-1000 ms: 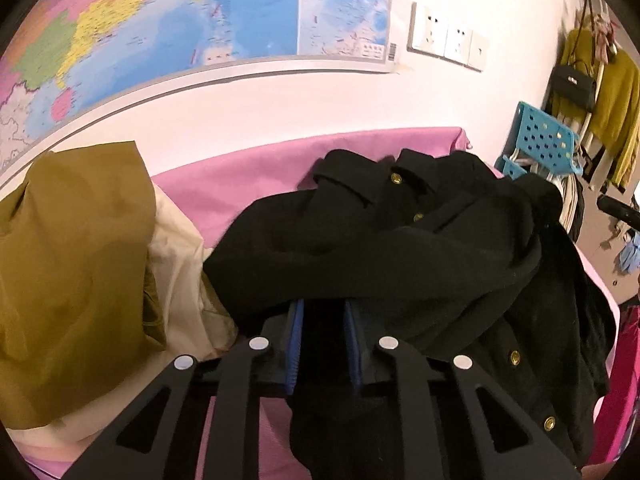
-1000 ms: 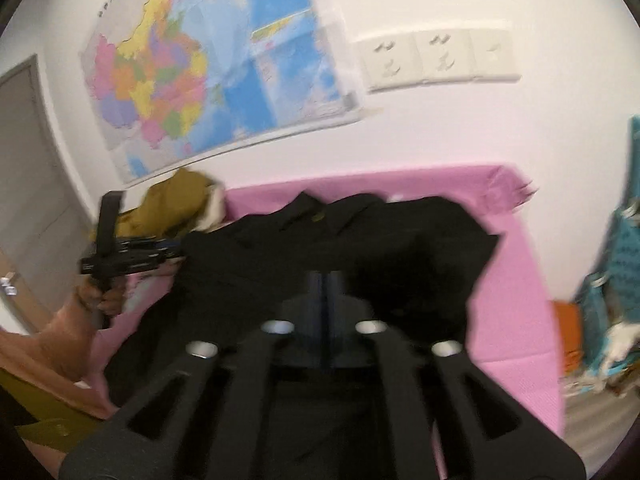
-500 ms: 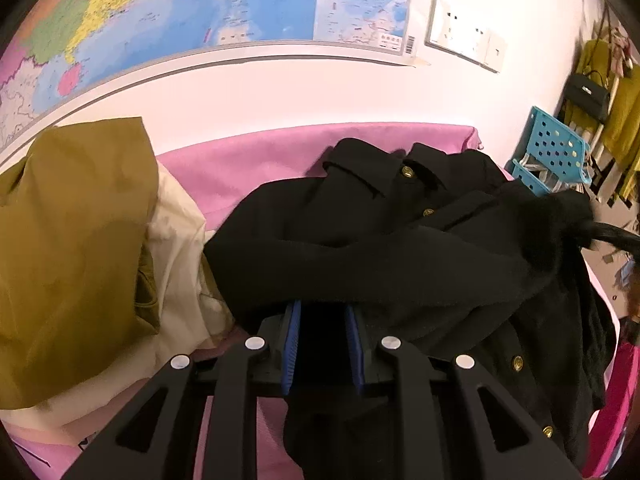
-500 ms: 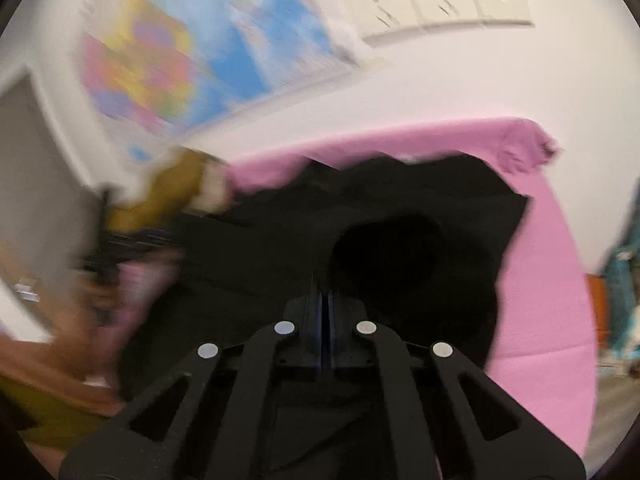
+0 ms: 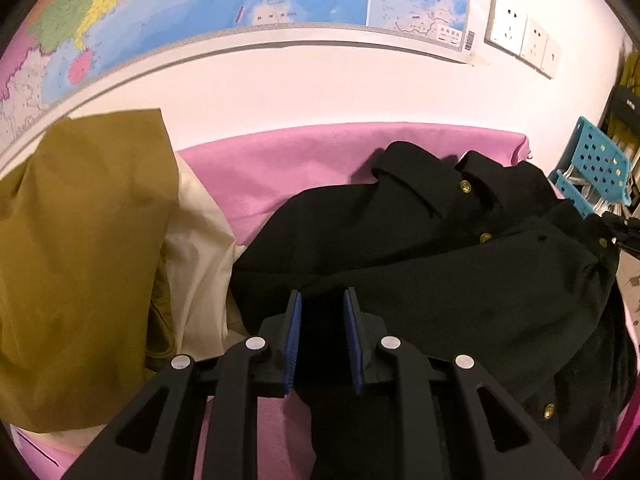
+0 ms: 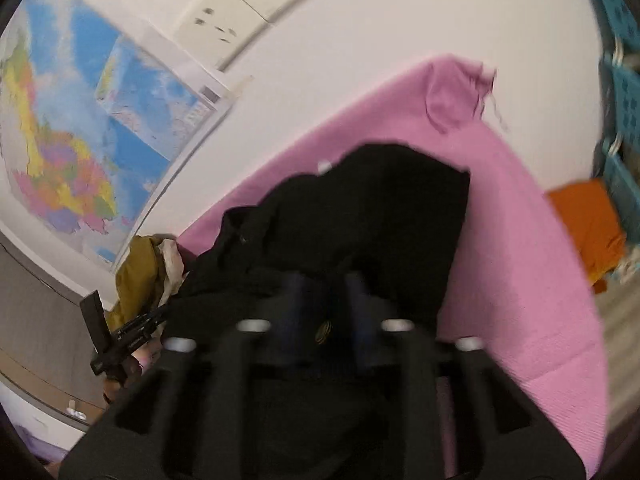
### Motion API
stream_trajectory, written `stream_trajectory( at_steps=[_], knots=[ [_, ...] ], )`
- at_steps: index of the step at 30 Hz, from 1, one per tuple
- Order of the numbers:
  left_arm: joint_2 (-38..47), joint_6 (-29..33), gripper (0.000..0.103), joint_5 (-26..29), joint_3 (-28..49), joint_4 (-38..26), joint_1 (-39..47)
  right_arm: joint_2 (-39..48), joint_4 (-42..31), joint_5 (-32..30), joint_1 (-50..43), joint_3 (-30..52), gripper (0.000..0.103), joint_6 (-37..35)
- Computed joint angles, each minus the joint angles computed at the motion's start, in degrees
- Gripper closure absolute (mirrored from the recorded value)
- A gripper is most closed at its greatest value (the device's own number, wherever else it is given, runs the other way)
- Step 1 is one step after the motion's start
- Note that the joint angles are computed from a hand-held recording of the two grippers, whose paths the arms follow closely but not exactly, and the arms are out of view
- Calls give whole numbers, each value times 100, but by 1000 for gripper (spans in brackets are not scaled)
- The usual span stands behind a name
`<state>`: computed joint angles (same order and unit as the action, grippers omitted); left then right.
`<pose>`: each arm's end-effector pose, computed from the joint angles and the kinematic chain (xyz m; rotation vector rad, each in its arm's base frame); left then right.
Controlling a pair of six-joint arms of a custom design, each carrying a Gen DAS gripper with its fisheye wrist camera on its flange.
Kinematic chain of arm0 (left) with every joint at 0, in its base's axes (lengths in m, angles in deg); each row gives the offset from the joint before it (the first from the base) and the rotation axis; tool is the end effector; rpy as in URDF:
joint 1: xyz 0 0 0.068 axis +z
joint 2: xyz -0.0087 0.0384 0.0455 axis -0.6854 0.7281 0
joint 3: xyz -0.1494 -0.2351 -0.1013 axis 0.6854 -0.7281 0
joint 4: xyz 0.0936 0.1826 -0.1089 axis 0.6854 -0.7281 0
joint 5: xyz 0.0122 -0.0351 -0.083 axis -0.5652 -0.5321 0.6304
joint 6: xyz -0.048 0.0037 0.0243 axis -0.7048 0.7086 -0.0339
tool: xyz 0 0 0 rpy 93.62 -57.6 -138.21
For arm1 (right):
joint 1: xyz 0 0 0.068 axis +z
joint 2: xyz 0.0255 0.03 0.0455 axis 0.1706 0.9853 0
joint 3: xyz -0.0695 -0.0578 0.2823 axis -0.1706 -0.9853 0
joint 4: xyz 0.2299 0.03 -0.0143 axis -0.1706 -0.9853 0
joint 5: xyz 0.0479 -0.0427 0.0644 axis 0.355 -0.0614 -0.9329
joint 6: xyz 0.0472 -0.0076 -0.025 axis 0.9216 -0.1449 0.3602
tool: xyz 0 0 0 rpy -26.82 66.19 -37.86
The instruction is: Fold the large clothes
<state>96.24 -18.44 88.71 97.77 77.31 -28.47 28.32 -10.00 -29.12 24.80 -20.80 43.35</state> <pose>0.2080 0.0542 0.2049 -0.3040 2.4305 0.0892 0.3035 0.0996 0.1484 0.0523 2.3302 1.0190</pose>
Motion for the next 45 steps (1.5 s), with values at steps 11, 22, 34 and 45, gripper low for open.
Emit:
stream_trajectory(
  at_steps=[11,22,34,45],
  knots=[
    [-457,174,62,-523,-392,235,-472,-627,281,1147,460,-395,87,-916],
    [254,27,50,-1119,-469,962,-633,54,-203,1986,573,79,59,-837],
    [-1081,-41,31,-1193,-1063,545,-1002,-304,-306,2691,1484,-217,59,-1611],
    [-3191,1254,24,1553,-1472,-1838,1662,-1405,851,1799,766,-2077,30,-1195]
  ],
)
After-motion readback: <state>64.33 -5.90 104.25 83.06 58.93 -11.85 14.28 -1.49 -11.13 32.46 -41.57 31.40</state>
